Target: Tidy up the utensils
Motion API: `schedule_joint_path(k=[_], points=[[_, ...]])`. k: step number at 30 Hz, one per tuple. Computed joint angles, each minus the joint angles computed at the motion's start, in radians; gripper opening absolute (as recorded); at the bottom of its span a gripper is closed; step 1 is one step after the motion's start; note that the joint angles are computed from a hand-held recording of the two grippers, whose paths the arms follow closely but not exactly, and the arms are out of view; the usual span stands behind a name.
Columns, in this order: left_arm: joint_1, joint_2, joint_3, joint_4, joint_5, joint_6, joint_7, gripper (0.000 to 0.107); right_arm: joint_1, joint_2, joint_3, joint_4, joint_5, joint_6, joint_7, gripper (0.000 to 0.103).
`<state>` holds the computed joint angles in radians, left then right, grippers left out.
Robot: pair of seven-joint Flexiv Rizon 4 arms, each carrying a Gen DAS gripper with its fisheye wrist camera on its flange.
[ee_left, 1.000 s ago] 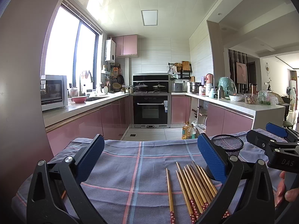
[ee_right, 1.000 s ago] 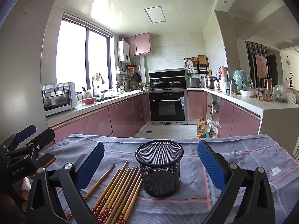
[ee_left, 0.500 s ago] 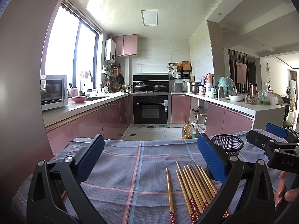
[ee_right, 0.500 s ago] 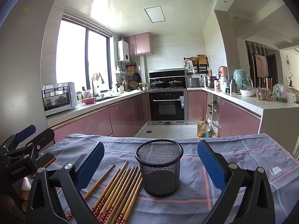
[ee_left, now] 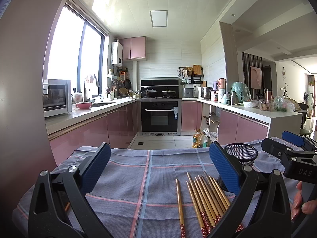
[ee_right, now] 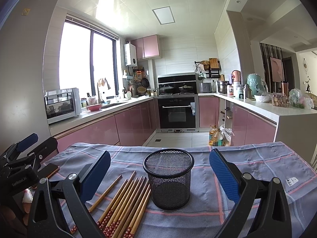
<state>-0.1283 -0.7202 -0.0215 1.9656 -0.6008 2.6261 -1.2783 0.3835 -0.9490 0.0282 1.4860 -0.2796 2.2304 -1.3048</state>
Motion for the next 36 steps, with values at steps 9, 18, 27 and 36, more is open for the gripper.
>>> schedule_joint_path(k=[9,18,27,36], points=[[-0.001,0.0,0.0,-0.001,-0.001,-0.001,0.001,0.098,-0.003,0.001,0.003,0.001,-0.005,-0.002,0.002,0.097],[-0.003,0.0,0.0,-0.003,-0.007,-0.007,0.006,0.098,-0.004,0.0,0.003,0.0,-0.006,0.0,0.003,0.097],[-0.004,-0.001,0.001,-0.003,-0.008,-0.008,0.006,0.098,-0.005,0.0,0.004,-0.002,-0.007,-0.005,0.006,0.097],[-0.007,-0.006,0.002,-0.007,-0.017,-0.021,0.013,0.098,-0.007,0.001,0.005,-0.002,-0.009,-0.01,0.009,0.097]])
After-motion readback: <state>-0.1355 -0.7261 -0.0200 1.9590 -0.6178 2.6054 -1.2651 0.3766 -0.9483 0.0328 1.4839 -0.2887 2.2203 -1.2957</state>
